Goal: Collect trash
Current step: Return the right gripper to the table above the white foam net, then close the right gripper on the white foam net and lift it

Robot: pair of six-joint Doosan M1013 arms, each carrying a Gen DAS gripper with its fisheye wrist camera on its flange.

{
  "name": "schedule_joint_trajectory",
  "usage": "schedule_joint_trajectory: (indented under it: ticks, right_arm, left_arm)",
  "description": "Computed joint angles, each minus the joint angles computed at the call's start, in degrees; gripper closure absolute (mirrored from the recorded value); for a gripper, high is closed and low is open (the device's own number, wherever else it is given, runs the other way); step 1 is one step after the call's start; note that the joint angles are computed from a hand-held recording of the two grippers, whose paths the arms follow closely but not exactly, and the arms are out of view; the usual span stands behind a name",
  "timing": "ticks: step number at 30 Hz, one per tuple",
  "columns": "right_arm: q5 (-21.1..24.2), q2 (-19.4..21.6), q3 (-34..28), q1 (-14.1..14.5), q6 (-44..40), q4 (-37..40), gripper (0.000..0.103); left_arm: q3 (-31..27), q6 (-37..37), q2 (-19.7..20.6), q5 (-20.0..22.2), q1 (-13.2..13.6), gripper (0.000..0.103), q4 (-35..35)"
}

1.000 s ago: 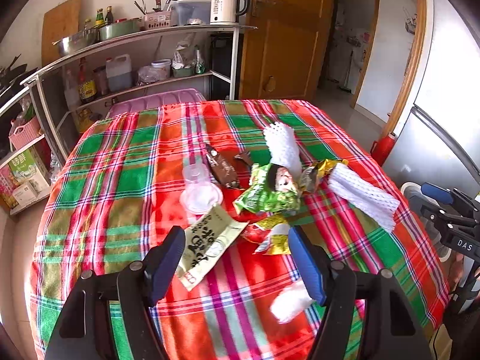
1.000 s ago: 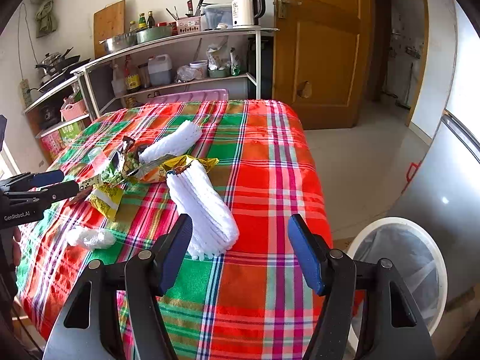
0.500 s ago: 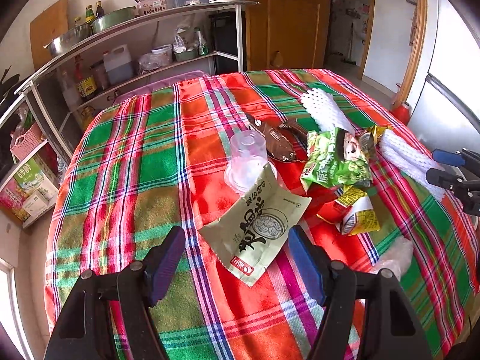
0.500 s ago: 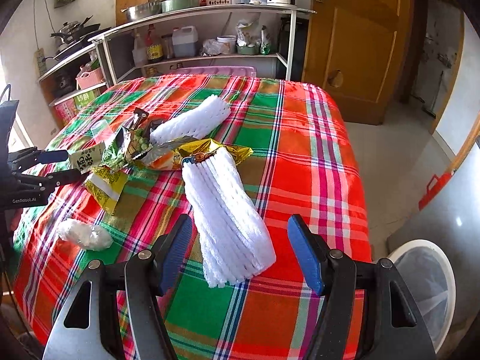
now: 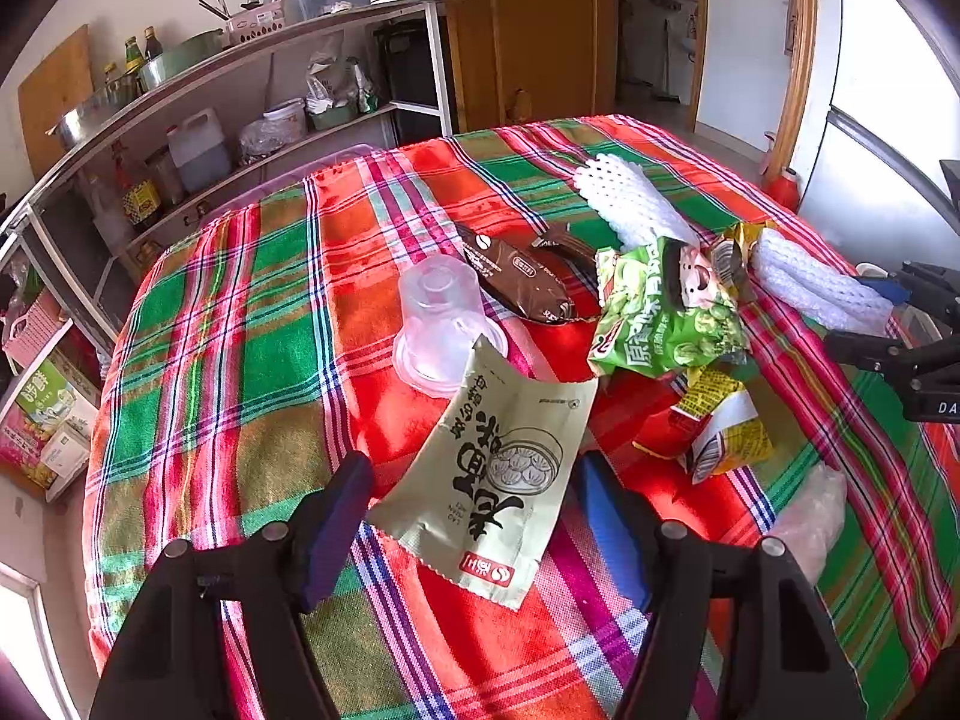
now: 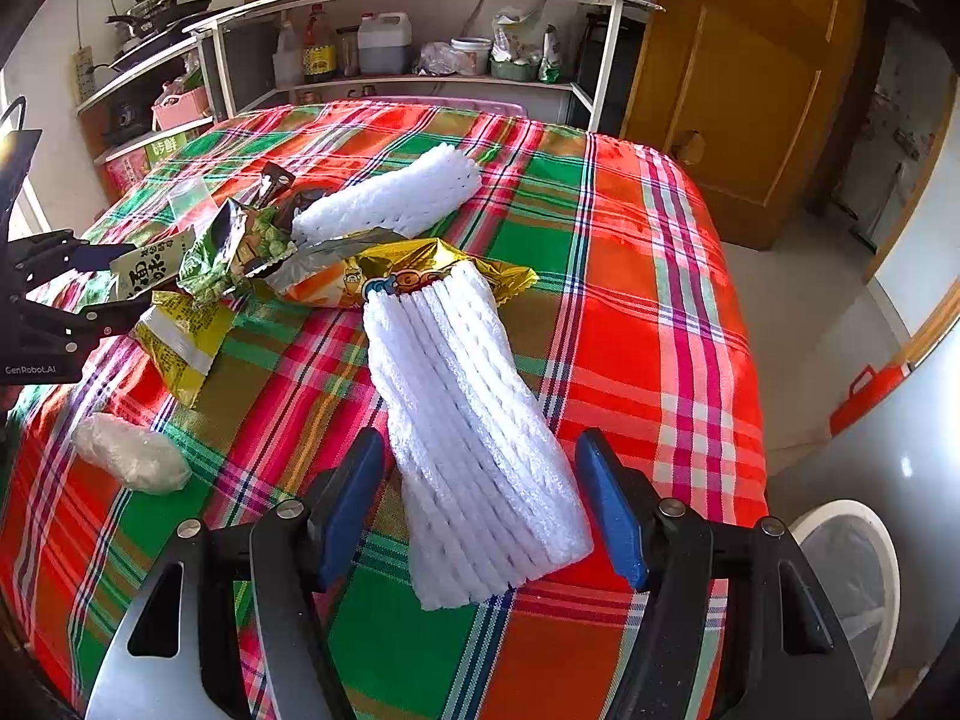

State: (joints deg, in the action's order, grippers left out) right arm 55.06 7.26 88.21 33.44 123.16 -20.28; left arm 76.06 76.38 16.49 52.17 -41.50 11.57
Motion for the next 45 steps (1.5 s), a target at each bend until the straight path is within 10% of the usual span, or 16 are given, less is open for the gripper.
schedule_joint_trajectory:
  ticks: [20, 45]
  right_arm:
    - [-2.2, -0.9, 1.0, 0.6, 1.3, -0.7, 0.078]
    - [-6.2, -5.5, 4.4, 3.1, 10.5, -5.3, 0.081]
  left_arm:
    - [1.3, -0.4, -1.1, -3.4, -0.2, 0.085, -0.6]
    - [3.8, -3.2, -4.9, -8.2, -3.3, 0.094, 0.6]
